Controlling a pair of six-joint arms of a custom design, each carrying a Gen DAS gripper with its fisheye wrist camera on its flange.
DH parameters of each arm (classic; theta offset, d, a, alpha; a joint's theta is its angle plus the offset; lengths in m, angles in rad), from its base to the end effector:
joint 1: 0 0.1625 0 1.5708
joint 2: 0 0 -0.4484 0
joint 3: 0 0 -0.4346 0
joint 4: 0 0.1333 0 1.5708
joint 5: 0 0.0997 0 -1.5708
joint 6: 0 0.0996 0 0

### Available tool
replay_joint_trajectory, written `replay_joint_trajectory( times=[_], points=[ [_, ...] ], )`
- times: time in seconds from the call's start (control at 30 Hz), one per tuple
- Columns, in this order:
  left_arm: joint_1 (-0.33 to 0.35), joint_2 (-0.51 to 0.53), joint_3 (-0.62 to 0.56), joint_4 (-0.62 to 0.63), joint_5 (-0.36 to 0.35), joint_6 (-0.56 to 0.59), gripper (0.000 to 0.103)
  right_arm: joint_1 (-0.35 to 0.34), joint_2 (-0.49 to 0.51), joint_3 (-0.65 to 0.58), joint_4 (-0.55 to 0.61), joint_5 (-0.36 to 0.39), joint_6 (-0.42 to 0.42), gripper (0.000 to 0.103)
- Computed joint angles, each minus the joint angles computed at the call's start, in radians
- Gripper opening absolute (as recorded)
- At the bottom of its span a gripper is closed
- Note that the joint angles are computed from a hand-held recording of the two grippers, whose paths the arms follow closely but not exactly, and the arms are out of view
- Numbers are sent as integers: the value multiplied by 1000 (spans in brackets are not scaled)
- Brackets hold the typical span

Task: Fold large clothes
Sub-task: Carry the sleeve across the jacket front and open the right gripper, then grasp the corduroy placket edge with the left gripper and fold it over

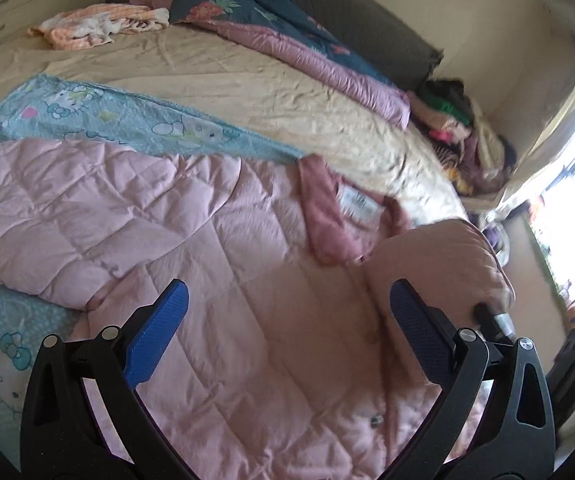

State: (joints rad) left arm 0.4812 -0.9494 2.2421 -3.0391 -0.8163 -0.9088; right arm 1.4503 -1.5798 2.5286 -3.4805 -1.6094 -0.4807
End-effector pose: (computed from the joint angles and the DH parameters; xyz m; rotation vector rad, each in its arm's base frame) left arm -0.3421 -0.4060 0.0551 0.1495 2.6884 -1.0248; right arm 0.0819 -0.4006 0.2824 0.4303 -2.5062 1.2513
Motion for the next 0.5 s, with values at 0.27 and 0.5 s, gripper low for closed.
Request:
replay_joint_trajectory(
  times=[0.27,0.5],
  points=[
    [9,-13,26,-154,-37,27,95,114,126,-26,116,-98,-114,19],
    [52,8,38,-199,-121,-8,95,139,141,-11,209,-137,-138,46]
  ],
)
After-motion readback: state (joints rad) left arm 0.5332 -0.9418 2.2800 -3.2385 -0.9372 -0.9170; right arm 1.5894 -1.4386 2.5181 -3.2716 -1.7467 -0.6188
